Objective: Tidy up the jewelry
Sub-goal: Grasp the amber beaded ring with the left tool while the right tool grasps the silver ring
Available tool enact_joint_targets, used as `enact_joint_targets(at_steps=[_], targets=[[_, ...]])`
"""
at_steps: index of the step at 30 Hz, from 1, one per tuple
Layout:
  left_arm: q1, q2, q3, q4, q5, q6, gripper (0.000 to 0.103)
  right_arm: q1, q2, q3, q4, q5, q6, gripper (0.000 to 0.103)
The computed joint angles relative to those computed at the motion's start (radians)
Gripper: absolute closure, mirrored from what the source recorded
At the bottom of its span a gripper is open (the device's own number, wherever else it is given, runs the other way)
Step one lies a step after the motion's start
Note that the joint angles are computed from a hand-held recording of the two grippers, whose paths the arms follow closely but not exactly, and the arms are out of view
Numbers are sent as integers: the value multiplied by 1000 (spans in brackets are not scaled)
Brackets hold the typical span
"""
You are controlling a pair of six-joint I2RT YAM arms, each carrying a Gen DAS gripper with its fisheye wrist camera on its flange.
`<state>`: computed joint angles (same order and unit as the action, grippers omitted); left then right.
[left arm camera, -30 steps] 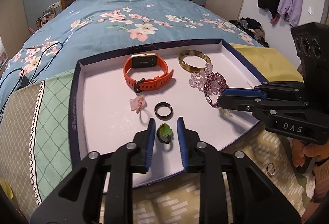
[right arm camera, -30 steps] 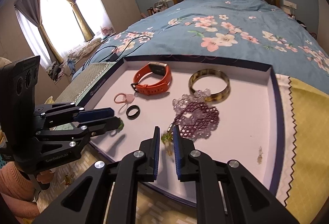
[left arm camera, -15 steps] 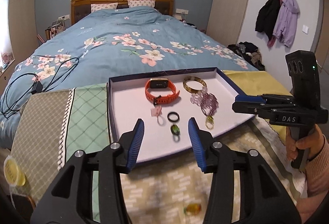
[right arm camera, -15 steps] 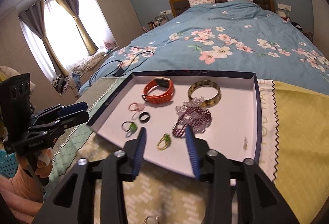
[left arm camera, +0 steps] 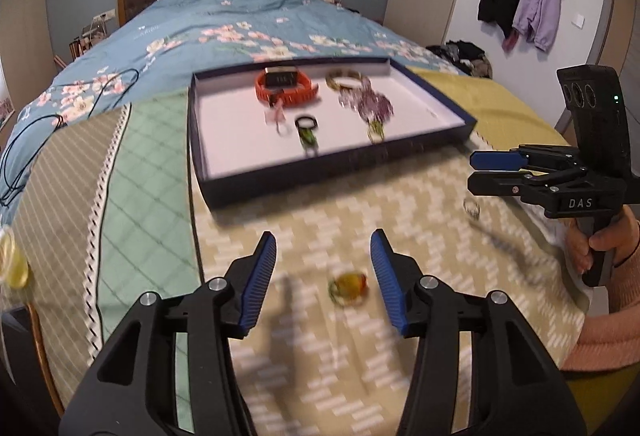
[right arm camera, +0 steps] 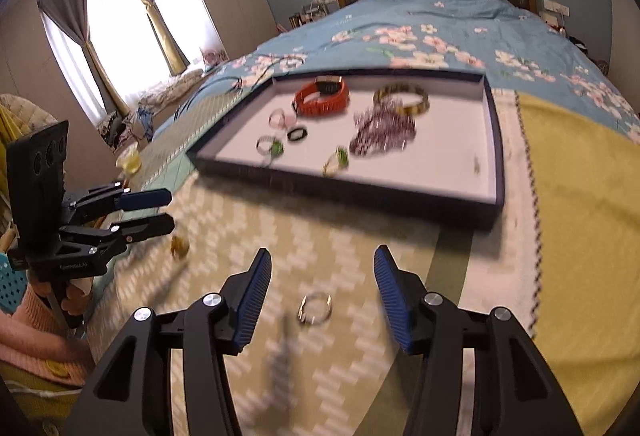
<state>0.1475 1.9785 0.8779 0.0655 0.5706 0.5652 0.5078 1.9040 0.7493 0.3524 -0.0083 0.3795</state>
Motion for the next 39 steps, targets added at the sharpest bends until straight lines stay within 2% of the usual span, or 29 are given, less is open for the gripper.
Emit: enact_joint_targets(at_steps=[9,12,14,18,23,27,28,30,32,39], targets=[[-16,-4,-58,18,-25,29,52,70,3,-4,-42,69,21,52],[-15,-3,-53,8,-23,26,54,83,7,10,-68,87,24,53],[-18,2,-41,-9,-28,24,59,91,11,14,-74,92,23,54],[-35,17,-28,-16,-58,15,64,117,17,34,-110,138,15,61],[-48,16,-36,0,-75,5,80,126,21,47,-137,179,15,72],[-50,19,-29,-7,-72,-6,81,127,20,51,-155,210,15,85],[-51,19,-29,-5,-74,-11,81,126,18,49,-155,212,15,86],[-50,18,-30,-4,-71,-15,82,125,15,46,-158,216,11,94],[-50,20,-26,-5,-66,-21,83,122,11,41,-157,215,11,97],[-47,21,-26,-10,-57,-22,83,107,8,33,-140,196,24,96]])
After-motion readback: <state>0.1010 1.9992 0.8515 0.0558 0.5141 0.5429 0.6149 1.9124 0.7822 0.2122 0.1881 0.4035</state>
